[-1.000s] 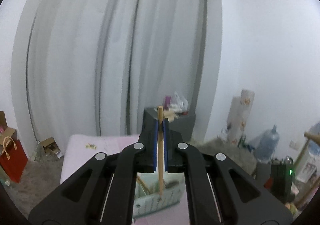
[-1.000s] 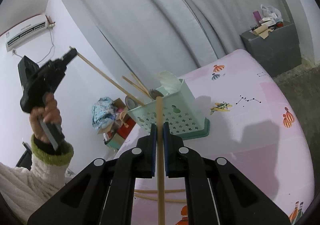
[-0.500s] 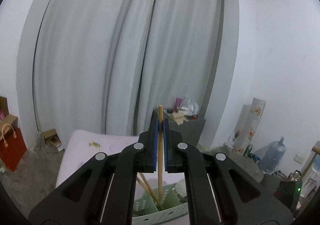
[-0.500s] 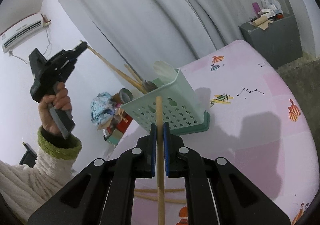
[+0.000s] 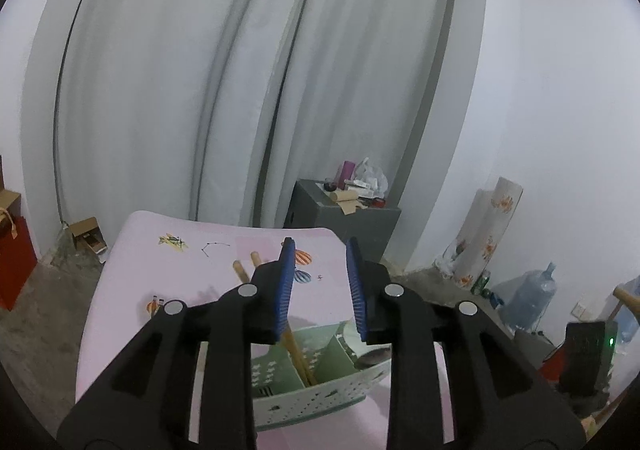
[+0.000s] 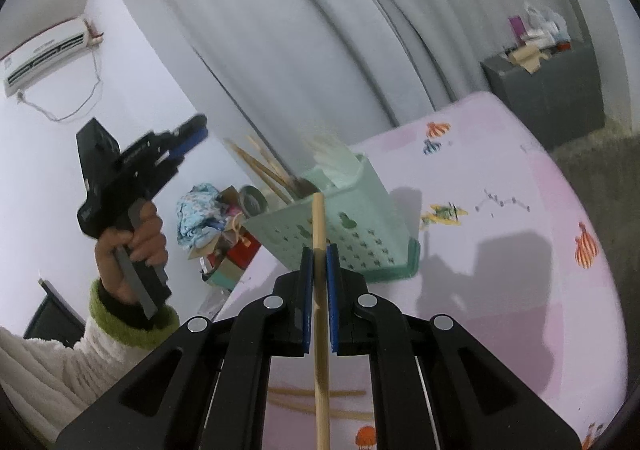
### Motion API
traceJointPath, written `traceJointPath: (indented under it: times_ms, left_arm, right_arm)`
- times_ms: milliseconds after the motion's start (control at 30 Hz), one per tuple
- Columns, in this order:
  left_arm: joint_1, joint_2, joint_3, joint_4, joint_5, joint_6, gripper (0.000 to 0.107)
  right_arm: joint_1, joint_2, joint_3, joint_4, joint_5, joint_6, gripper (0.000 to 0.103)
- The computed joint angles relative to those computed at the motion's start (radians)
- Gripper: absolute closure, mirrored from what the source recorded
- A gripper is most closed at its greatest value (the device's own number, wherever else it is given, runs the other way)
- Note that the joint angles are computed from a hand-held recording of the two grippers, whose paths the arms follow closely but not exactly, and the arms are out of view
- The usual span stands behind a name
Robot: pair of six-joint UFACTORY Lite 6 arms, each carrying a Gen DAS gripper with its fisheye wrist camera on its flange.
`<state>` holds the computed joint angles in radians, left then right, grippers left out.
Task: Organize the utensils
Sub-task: 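Lower the chopstick into the caddy and open the right gripper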
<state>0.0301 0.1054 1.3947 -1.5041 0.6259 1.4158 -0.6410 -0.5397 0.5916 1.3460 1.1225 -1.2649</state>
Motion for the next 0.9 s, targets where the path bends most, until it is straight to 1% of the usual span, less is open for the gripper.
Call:
traceJointPath:
  times_ms: [33,100,200,300,367,400,467,500,567,600,733,800,900]
  left_arm:
    - [0.016,-0.026,-0.036,-0.024,0.009,0.024,0.077]
    - [0.053,-0.070,-0.105,-0.066,0.033,0.068,0.074]
    - [0.108,-0.148,-0.226,-0.110,0.064,0.126,0.067]
    - [0.172,-0.226,-0.355,-0.139,0.101,0.182,0.060]
    - [0.210,-0.268,-0.422,-0.130,0.124,0.199,0.053]
    - [0.232,-0.294,-0.467,-0.135,0.133,0.216,0.051]
    - [0.272,-0.324,-0.530,-0.129,0.151,0.242,0.044]
    - [0.286,-0.341,-0.559,-0.124,0.154,0.250,0.043]
    - [0.323,-0.371,-0.617,-0.114,0.173,0.273,0.036]
    - [0.344,-0.384,-0.646,-0.112,0.184,0.280,0.035]
    - [0.409,-0.402,-0.717,-0.080,0.226,0.279,0.034]
    - [0.444,-0.410,-0.760,-0.077,0.242,0.297,0.034]
    - [0.510,-0.414,-0.804,-0.060,0.274,0.317,0.034]
  right_arm:
    - [0.023,0.001,0.025,0.006,-0.014,0.007,0.096]
    - [0.061,0.006,0.067,0.024,-0.041,0.014,0.096]
    - [0.125,0.031,0.156,0.066,-0.085,0.022,0.096]
    - [0.214,0.089,0.269,0.127,-0.154,0.023,0.096]
    - [0.285,0.143,0.358,0.177,-0.219,0.015,0.096]
    - [0.311,0.166,0.391,0.195,-0.243,0.010,0.096]
    - [0.388,0.240,0.491,0.249,-0.318,-0.007,0.096]
    - [0.412,0.268,0.524,0.265,-0.342,-0.013,0.096]
    - [0.483,0.355,0.628,0.314,-0.421,-0.027,0.096]
    - [0.511,0.401,0.681,0.332,-0.456,-0.027,0.096]
    - [0.579,0.576,0.882,0.350,-0.532,0.014,0.096]
    - [0.623,0.646,0.969,0.350,-0.620,0.006,0.096]
    - [0.672,0.717,1.055,0.338,-0.733,-0.013,0.096]
